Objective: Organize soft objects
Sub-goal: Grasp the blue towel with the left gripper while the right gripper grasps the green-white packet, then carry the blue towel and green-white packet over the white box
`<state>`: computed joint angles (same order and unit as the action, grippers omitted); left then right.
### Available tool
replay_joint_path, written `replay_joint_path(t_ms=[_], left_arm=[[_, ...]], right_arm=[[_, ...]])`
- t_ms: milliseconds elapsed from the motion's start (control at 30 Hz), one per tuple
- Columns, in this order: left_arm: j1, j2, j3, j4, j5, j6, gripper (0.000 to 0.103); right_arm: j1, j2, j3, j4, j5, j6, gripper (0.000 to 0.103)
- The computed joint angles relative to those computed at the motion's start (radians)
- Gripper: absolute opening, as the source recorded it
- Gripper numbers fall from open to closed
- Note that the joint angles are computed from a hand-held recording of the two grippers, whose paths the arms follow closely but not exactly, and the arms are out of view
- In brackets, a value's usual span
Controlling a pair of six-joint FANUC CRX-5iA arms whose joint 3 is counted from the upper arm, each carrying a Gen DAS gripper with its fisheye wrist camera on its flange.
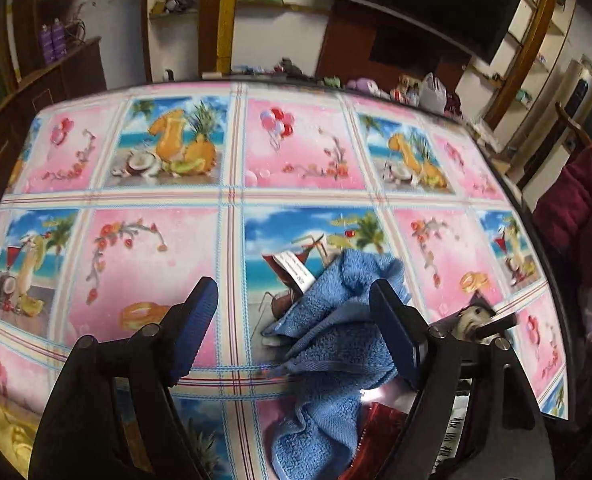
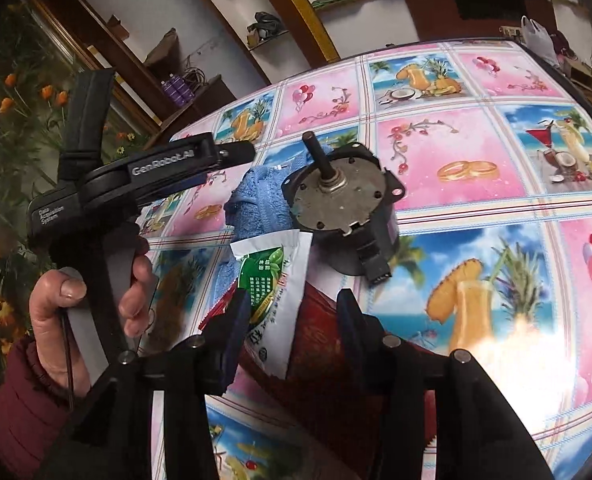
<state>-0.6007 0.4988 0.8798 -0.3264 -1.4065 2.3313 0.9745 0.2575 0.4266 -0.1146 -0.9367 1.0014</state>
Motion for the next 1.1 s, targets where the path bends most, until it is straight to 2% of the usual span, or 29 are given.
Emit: replay_joint_path(t_ms=[67, 167, 233, 300, 333, 400, 433, 467, 500, 567, 633, 767, 1100], left_arm=[[0.003, 0.032, 0.028, 0.016, -0.014, -0.03, 0.079], [0.016, 0.037, 0.002, 0.087, 0.042, -0.079, 0.079], [0.035, 0.026, -0.052, 0.175, 0.098, -0.104, 0.079], [0.057, -0.021, -0.162, 0.256, 0.2, -0.088, 0.08], [0.058, -0.044, -0.204, 0.262, 0.241, -0.085, 0.08], [0.053, -0.036, -0.186, 0.264, 0.213, -0.137, 0.08], [0.05, -0.032, -0.178, 0.27, 0.202, -0.164, 0.074], [0.052, -0.044, -0.201, 0.292, 0.231, -0.186, 0.056], [0.053, -0.054, -0.221, 0.313, 0.259, -0.209, 0.047], [0.033, -0.045, -0.184, 0.276, 0.229, -0.196, 0.042], [0.026, -0.058, -0.196, 0.272, 0.235, -0.176, 0.04], [0.024, -0.124, -0.284, 0.286, 0.275, -0.129, 0.037], [-0.033, -0.356, -0.524, 0.257, 0.393, 0.005, 0.036]], right_arm=[[0.0, 0.016, 0.016, -0.008, -0.003, -0.011, 0.045], [0.009, 0.023, 0.008, 0.015, 0.026, -0.034, 0.046], [0.014, 0.021, -0.005, 0.027, 0.05, -0.045, 0.046], [0.021, 0.02, -0.015, 0.041, 0.062, -0.042, 0.046], [0.024, 0.018, -0.021, 0.049, 0.07, -0.036, 0.046], [0.027, 0.015, -0.029, 0.058, 0.081, -0.028, 0.041], [0.023, 0.011, -0.033, 0.041, 0.09, -0.018, 0.029], [0.014, 0.009, -0.027, 0.0, 0.092, 0.008, 0.012], [0.006, 0.009, -0.021, -0.032, 0.093, 0.026, 0.009], [0.009, -0.002, -0.029, -0.039, 0.106, 0.037, 0.008], [0.016, -0.01, -0.034, -0.035, 0.106, 0.045, 0.008], [0.016, -0.026, -0.037, -0.063, 0.098, 0.059, 0.006], [0.065, -0.157, -0.177, -0.009, 0.143, 0.008, 0.006]])
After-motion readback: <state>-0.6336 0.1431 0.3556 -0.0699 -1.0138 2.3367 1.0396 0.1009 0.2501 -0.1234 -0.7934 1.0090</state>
